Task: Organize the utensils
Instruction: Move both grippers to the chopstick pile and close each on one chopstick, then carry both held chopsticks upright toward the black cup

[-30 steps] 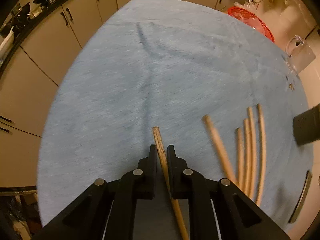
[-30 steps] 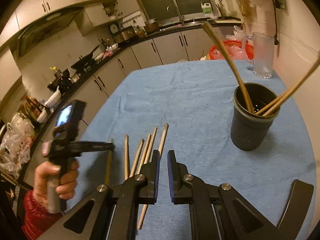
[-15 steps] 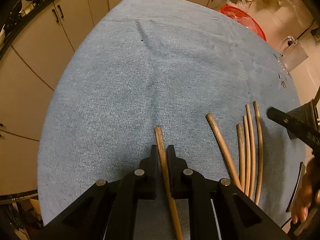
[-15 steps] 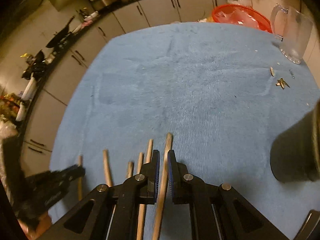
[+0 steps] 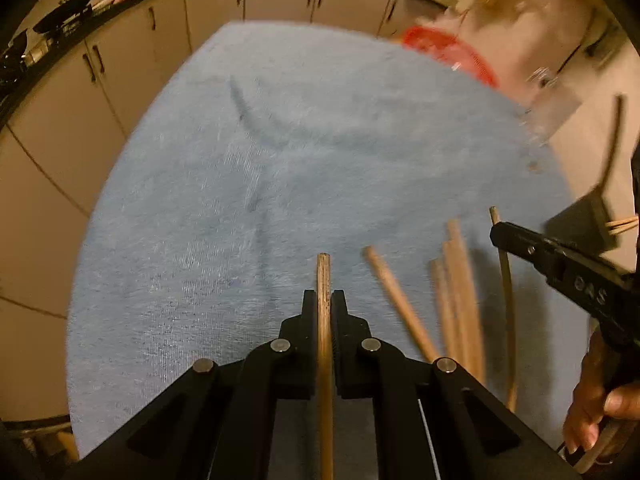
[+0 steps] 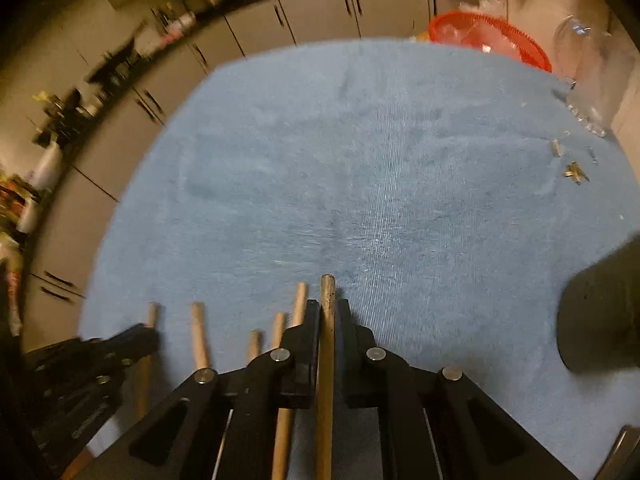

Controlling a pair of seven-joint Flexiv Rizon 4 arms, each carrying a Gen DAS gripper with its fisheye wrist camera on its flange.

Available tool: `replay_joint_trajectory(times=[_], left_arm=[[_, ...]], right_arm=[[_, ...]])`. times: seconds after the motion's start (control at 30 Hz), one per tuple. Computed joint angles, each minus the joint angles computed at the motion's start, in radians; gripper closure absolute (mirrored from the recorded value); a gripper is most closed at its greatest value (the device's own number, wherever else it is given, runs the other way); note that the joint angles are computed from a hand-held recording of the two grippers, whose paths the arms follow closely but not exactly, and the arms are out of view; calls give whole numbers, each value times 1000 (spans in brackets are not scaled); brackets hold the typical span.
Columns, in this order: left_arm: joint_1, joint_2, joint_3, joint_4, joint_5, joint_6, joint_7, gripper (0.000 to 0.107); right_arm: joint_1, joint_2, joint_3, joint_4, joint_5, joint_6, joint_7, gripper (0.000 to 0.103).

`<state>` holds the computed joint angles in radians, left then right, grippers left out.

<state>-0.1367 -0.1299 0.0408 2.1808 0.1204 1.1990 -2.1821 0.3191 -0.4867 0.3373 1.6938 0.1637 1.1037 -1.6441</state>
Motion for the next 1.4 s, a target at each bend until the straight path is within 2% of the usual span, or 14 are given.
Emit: replay_joint_trajectory(times=[0.13,0.27,0.37,0.5,0.73,1.17,1.4], left_arm=[[-15,96,4,33,66,66,-57,100],[1,181,-24,38,166,84,-135,100],[35,232,-52,50,213,84,-170,100],[76,289,-100,43,287,58,-225,100],[105,365,-163,37,327,-7,-262,100],[111,368,-182,36,320,-8,-265,100],[106,372,-187,28,321,-10,-267,100]], right_arm=[[-94,103,105,72,156,134,-156,95],[-202,204,232,105,406,243,-399,95],[-232,264,266,118,542,266,-509,95],[-227,321,262,135,658,278,-597,95],[-200,391,202,151,789,256,-710,95],[-104,460,34,161,955,212,-819,95],[-47,482,-69,168,996,188,-821,95]])
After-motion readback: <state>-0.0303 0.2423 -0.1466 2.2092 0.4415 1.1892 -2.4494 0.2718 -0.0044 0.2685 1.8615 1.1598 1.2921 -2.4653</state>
